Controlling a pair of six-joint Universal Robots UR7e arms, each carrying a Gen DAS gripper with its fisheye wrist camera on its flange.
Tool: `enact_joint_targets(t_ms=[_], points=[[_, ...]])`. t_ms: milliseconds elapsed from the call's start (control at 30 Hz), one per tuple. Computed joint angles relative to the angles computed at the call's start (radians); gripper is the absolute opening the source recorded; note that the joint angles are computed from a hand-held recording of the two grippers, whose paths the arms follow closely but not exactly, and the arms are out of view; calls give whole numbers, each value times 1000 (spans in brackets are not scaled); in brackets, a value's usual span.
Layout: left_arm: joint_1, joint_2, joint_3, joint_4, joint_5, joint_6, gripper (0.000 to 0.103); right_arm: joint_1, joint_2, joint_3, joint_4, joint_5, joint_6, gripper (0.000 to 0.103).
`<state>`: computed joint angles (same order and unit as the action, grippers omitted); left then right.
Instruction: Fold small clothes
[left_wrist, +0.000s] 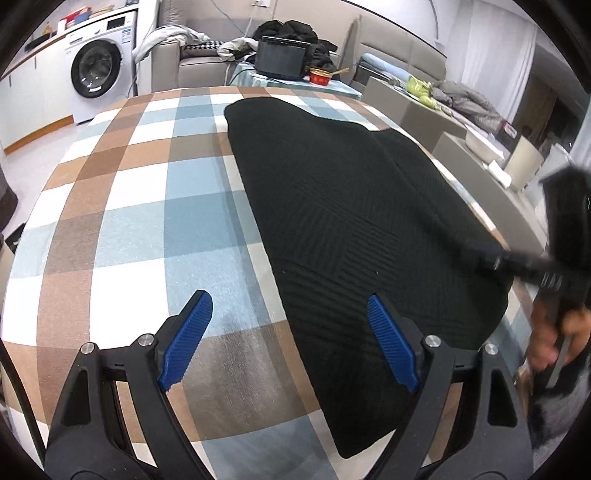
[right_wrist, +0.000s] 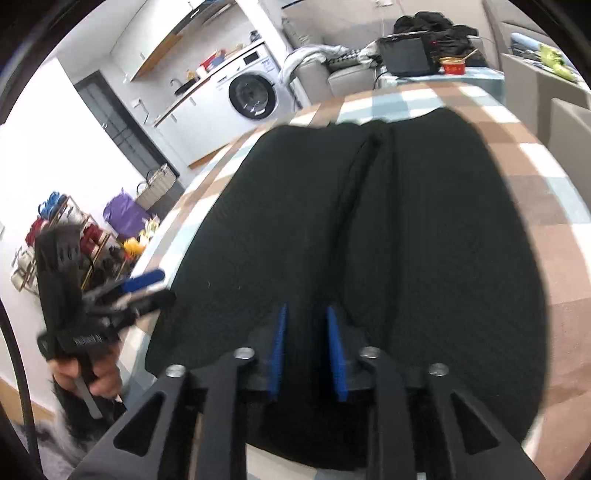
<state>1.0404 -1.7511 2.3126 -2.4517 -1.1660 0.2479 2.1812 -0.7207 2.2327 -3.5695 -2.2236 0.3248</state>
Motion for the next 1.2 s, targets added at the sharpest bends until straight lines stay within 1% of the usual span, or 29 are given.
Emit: enact_joint_targets(t_ms=[67, 100, 133, 200, 267, 300, 433, 533, 567, 600, 633, 733, 767, 800, 833, 933, 967, 1000, 1100, 1133, 1167, 1200], points=[[-2, 3, 4, 1, 2, 8, 84, 0, -13, 11, -49, -17, -15, 31], [-3, 4, 6, 0, 4, 9, 84, -5, -20, 11, -50, -21, -16, 39], [-2, 7, 8, -3, 2, 11, 84, -23, -27, 11, -51, -10, -25, 43], [2, 15, 6, -3, -4, 11, 84, -64, -42, 7, -31, 47, -30, 43], [6, 20, 4, -3, -7, 14, 84, -123, -63, 8, -7, 151, -36, 43], [9, 22, 2, -2, -9, 17, 84, -139, -63, -7, 16, 169, -42, 43], [18, 29, -6, -6, -12, 23, 84, -165, -55, -78, 91, 190, -89, 43], [25, 36, -15, -11, -9, 19, 84, -158, -53, -126, 155, 130, -89, 43], [26, 36, -16, -11, -9, 18, 84, -149, -48, -142, 175, 87, -89, 43], [28, 36, -18, -13, -12, 19, 84, -143, -45, -150, 176, 59, -98, 43], [31, 36, -20, -13, -14, 21, 84, -145, -54, -141, 172, 50, -110, 43], [35, 35, -21, -15, -20, 25, 84, -151, -68, -117, 156, 13, -94, 46], [36, 36, -21, -16, -21, 25, 84, -160, -77, -105, 155, 23, -82, 46], [37, 37, -21, -16, -23, 26, 84, -174, -87, -91, 145, 53, -76, 46], [38, 39, -22, -15, -25, 26, 84, -186, -94, -76, 118, 91, -79, 48], [41, 43, -22, -14, -33, 28, 84, -229, -114, -59, 94, 239, -84, 48], [41, 44, -22, -14, -34, 30, 84, -237, -110, -65, 95, 273, -89, 48], [42, 45, -23, -14, -34, 32, 84, -237, -100, -82, 105, 273, -93, 48], [47, 49, -26, -18, -38, 35, 84, -221, -65, -143, 139, 217, -114, 47], [49, 52, -28, -18, -39, 33, 84, -212, -57, -157, 147, 191, -116, 39], [51, 54, -30, -18, -40, 32, 84, -197, -44, -179, 173, 142, -122, 34], [52, 54, -30, -19, -40, 31, 84, -188, -33, -198, 192, 105, -131, 23]])
